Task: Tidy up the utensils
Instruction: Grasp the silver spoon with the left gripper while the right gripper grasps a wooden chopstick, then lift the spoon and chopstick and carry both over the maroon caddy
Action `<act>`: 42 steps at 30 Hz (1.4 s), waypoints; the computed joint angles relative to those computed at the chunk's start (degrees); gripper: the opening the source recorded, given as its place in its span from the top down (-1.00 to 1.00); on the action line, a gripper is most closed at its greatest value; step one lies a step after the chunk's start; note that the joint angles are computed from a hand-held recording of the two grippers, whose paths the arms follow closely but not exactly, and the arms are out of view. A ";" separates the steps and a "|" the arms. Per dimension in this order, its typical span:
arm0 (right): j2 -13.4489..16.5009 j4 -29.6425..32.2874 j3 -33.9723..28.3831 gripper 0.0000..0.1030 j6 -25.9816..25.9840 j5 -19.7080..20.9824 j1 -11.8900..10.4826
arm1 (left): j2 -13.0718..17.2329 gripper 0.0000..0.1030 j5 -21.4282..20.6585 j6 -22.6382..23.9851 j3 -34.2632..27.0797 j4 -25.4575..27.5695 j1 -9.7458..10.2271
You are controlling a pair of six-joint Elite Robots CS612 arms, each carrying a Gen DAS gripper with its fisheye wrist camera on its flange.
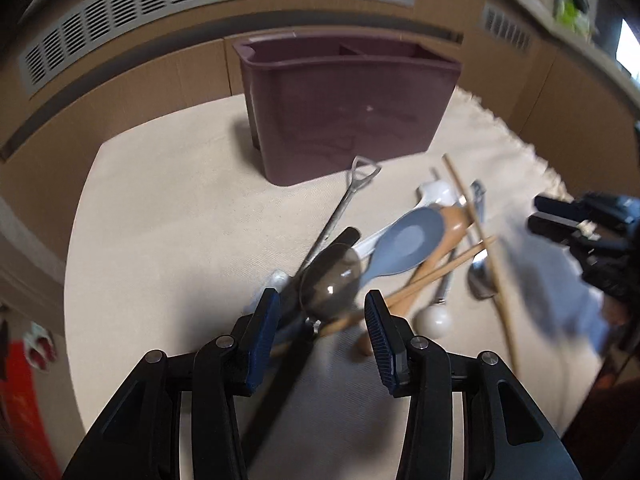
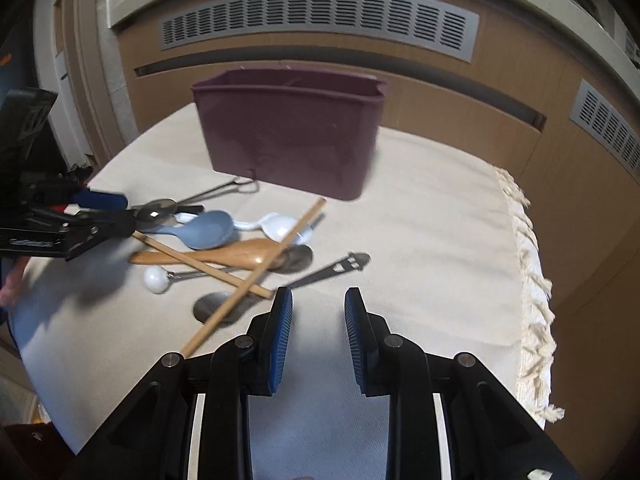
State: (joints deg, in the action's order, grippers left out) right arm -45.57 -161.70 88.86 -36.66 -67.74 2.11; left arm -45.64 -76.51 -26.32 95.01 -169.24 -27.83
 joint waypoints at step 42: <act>-1.90 4.67 -2.69 0.90 3.72 13.50 -1.17 | -2.79 0.95 10.23 -9.82 4.12 -22.99 -4.59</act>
State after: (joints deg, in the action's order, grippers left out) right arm -47.47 -157.03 86.17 -32.93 -54.25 0.94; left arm -48.43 -66.28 -36.14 99.13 -192.23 -32.41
